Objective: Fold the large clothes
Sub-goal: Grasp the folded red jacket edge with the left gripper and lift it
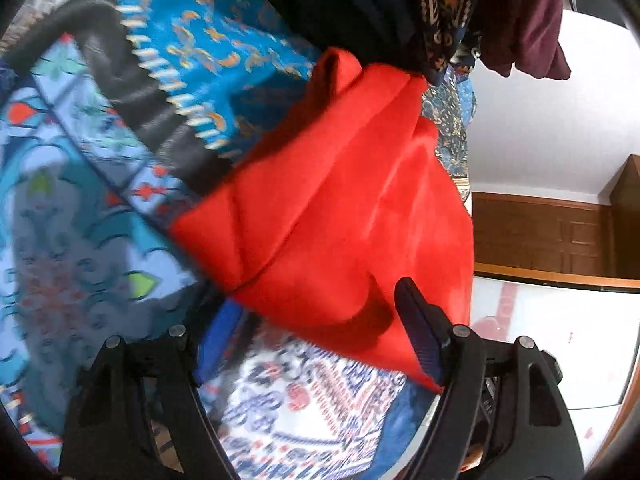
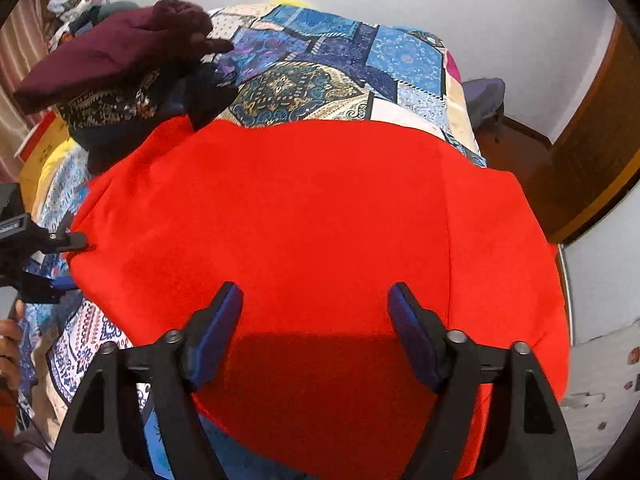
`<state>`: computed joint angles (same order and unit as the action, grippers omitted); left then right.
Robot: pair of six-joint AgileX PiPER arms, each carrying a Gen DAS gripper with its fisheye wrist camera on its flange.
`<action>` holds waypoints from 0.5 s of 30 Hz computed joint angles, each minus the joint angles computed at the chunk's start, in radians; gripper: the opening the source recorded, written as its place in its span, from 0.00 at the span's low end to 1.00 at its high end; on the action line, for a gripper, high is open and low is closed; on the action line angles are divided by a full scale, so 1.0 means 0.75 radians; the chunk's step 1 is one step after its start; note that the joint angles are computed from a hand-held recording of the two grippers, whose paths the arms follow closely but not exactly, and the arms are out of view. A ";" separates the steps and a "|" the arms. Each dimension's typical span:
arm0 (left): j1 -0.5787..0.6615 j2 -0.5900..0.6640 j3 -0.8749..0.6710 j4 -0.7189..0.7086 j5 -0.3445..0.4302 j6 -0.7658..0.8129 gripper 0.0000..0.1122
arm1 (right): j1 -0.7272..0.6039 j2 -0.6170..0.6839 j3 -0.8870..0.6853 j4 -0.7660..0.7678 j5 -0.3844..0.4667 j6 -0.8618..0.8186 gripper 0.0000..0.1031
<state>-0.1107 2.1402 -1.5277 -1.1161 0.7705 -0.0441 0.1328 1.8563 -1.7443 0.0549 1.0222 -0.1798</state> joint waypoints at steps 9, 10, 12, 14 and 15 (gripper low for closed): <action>-0.077 0.191 -0.331 0.237 -0.129 -0.283 0.69 | -0.025 -0.004 0.013 0.055 0.002 -0.018 0.81; -0.095 0.211 -0.386 0.350 -0.152 -0.383 0.56 | -0.022 0.001 0.004 0.049 0.007 -0.015 0.81; -0.112 0.255 -0.484 0.465 -0.147 -0.470 0.37 | -0.017 0.011 -0.026 0.041 0.036 -0.014 0.81; -0.116 0.254 -0.517 0.505 -0.161 -0.479 0.17 | -0.017 0.025 -0.063 0.042 0.071 -0.016 0.81; -0.133 0.248 -0.547 0.586 -0.166 -0.523 0.16 | -0.023 0.037 -0.100 0.061 0.111 -0.034 0.81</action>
